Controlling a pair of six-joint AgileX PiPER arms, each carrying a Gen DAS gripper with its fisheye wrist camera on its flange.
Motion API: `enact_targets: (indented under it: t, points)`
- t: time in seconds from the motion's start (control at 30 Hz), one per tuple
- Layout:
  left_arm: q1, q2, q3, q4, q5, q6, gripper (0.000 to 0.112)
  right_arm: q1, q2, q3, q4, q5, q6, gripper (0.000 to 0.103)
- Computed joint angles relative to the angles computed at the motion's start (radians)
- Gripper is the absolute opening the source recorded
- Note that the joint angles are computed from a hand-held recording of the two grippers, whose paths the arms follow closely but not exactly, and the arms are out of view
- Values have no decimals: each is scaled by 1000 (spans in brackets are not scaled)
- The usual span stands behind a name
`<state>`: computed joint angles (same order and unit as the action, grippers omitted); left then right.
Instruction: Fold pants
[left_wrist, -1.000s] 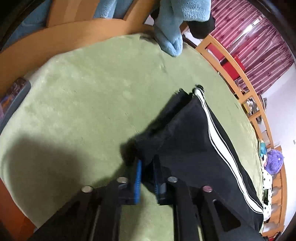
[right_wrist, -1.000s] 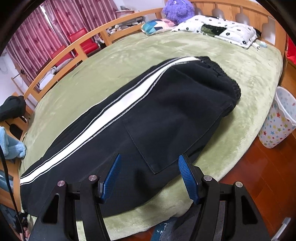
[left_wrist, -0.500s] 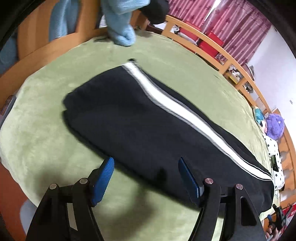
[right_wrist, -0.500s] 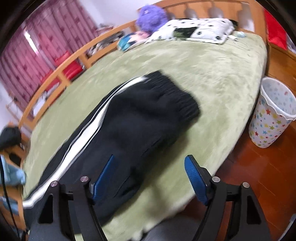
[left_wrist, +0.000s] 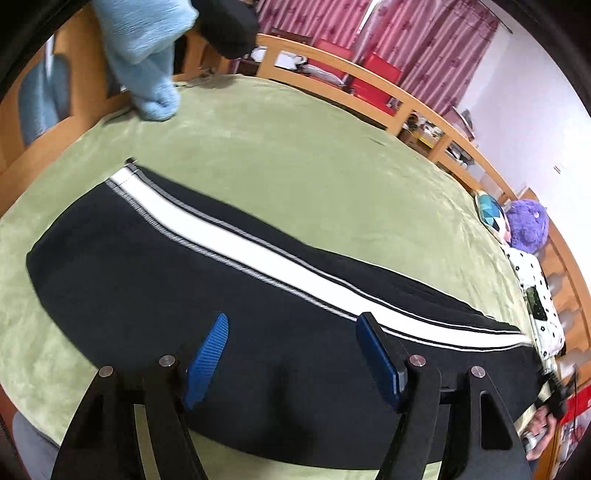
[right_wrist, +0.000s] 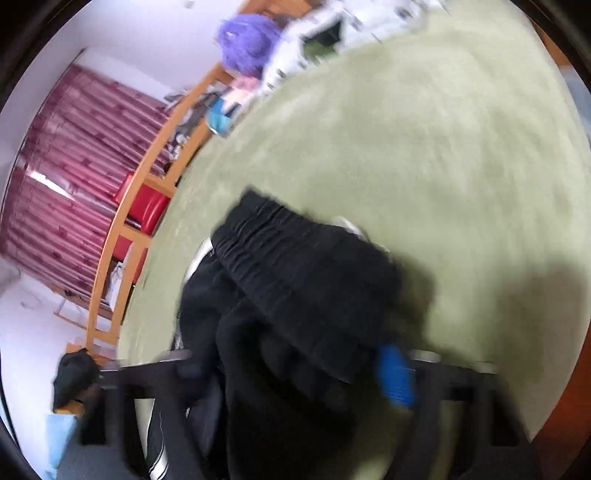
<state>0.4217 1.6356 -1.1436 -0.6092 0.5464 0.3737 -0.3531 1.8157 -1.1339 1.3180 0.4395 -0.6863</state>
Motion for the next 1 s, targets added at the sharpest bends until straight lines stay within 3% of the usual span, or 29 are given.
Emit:
enact_targets:
  t: [0.1, 0.17, 0.23, 0.3, 0.37, 0.4, 0.47, 0.67, 0.73, 0.83, 0.9, 1.0]
  points:
    - [-30, -32, 16, 39, -23, -19, 70, -18, -88, -24, 95, 32, -255, 39]
    - [-30, -54, 42, 46, -37, -19, 70, -33, -86, -47, 65, 43, -255, 41]
    - [-15, -59, 55, 29, -28, 6, 70, -32, -28, -83, -95, 33, -96, 54]
    - [-4, -55, 51, 28, -13, 6, 70, -40, 69, -112, -287, 46, 91, 59]
    - [17, -51, 47, 15, 7, 33, 70, -57, 106, -78, -351, 58, 157, 62]
    - [26, -51, 46, 17, 9, 39, 70, -61, 83, -35, -324, 39, 130, 69]
    - [42, -40, 36, 39, 12, 40, 70, -50, 5, 67, -341, -45, 139, 72]
    - [99, 36, -43, 126, 51, 16, 70, 99, -152, 98, -910, -110, 654, 72]
    - [135, 60, -68, 108, 68, 50, 70, 178, -174, 40, -1110, -93, 819, 72]
    - [185, 97, -109, 65, 101, 114, 70, 344, -132, -124, -1387, -2, 1065, 72]
    - [210, 126, -140, 60, 125, 132, 70, 456, -73, -225, -1441, 38, 1107, 72]
    - [241, 168, -188, 34, 170, 168, 70, 597, 83, -436, -1389, 99, 1039, 72]
